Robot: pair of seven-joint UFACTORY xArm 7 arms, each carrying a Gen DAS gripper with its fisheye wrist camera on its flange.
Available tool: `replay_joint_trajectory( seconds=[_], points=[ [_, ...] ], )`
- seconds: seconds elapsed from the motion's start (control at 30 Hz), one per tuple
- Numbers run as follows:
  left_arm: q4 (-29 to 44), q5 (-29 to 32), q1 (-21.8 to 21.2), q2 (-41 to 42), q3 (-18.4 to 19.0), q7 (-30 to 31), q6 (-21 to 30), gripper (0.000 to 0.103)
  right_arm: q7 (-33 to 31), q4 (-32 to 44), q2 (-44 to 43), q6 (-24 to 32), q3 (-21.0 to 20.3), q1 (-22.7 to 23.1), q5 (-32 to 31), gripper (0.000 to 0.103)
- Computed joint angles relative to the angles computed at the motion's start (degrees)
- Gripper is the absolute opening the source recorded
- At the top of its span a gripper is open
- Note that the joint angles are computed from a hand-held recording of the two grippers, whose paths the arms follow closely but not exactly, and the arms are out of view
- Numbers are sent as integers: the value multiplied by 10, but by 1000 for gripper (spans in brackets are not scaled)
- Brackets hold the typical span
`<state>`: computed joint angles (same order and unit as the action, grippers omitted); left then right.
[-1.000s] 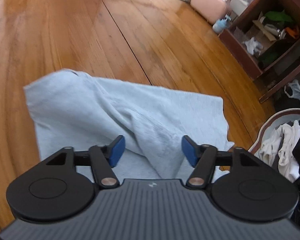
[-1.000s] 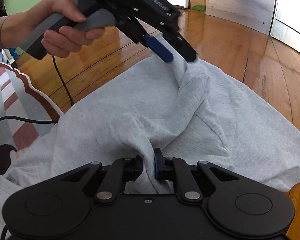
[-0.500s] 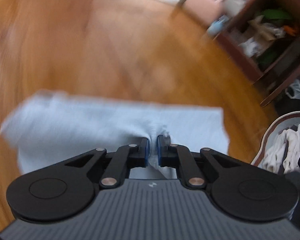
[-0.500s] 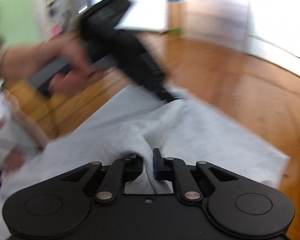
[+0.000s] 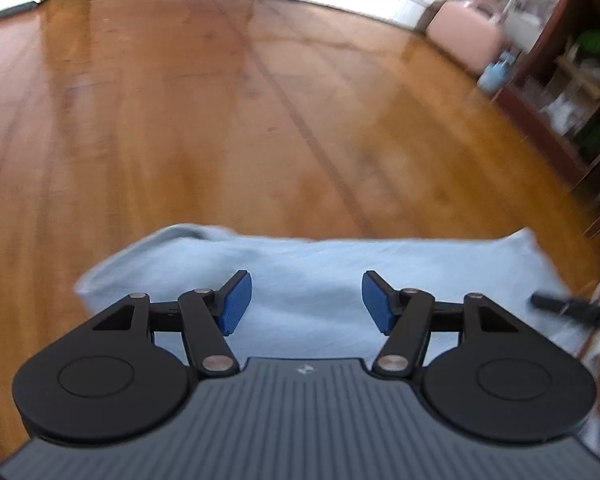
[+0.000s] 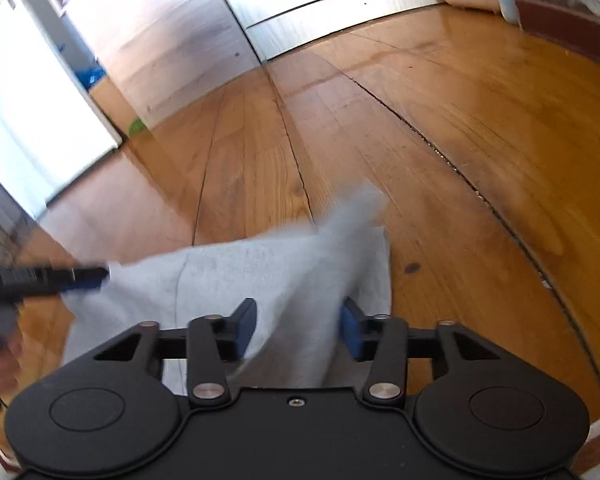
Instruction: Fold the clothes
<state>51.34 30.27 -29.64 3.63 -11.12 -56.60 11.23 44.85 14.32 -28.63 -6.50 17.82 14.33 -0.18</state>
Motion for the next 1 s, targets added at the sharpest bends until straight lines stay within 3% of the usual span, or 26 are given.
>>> replay_joint_trajectory(
  seconds=[0.03, 0.07, 0.1, 0.17, 0.27, 0.33, 0.4, 0.43, 0.5, 0.53, 0.6, 0.7, 0.77, 0.9, 0.97, 1.0],
  points=[
    [11, 2, -2, 3, -2, 14, 43, 59, 2, 6, 6, 0, 33, -33, -5, 50],
    [27, 25, -8, 9, -2, 11, 92, 51, 5, 13, 11, 0, 67, -68, -11, 38],
    [43, 52, -24, 16, 9, 8, 138, 51, 9, 19, 15, 0, 102, -104, -18, 5],
    [51, 72, -16, 18, 0, 0, 160, 51, 33, 39, -14, 55, 184, -180, -36, 5],
    [60, 102, -17, 22, 3, -25, 174, 44, 56, 50, -38, 85, 225, -220, -73, 4],
    [76, 159, -29, 31, 4, -61, 205, 39, 71, 67, -54, 126, 259, -263, -110, 6],
    [103, 194, -54, 44, 8, -80, 263, 21, 88, 68, -68, 166, 225, -238, -97, 10],
    [110, 185, -47, 45, -3, -74, 275, 20, 96, 68, -75, 187, 200, -220, -87, 18],
    [107, 152, -43, 37, -7, -58, 254, 21, 102, 57, -87, 205, 137, -163, -59, 18],
    [99, 148, -42, 28, -10, -54, 236, 22, 95, 40, -95, 195, 90, -112, -35, 36],
    [84, 148, -44, 11, -16, -48, 208, 29, 84, 8, -119, 175, -1, -14, 10, 59],
    [63, 144, -50, -9, -33, -26, 163, 42, 84, -15, -145, 196, -55, 77, 46, 59],
    [48, 94, -53, -18, -46, 20, 136, 43, 85, -26, -145, 193, -66, 119, 64, 59],
    [24, -33, -63, -33, -66, 133, 112, 43, 49, -23, -77, 128, -77, 161, 71, 57],
    [8, -87, -70, -49, -74, 173, 121, 43, 63, -7, -72, 145, -10, 97, 14, 27],
    [1, -100, -72, -58, -76, 180, 124, 43, 68, 2, -76, 167, 24, 64, -2, 19]
  ],
)
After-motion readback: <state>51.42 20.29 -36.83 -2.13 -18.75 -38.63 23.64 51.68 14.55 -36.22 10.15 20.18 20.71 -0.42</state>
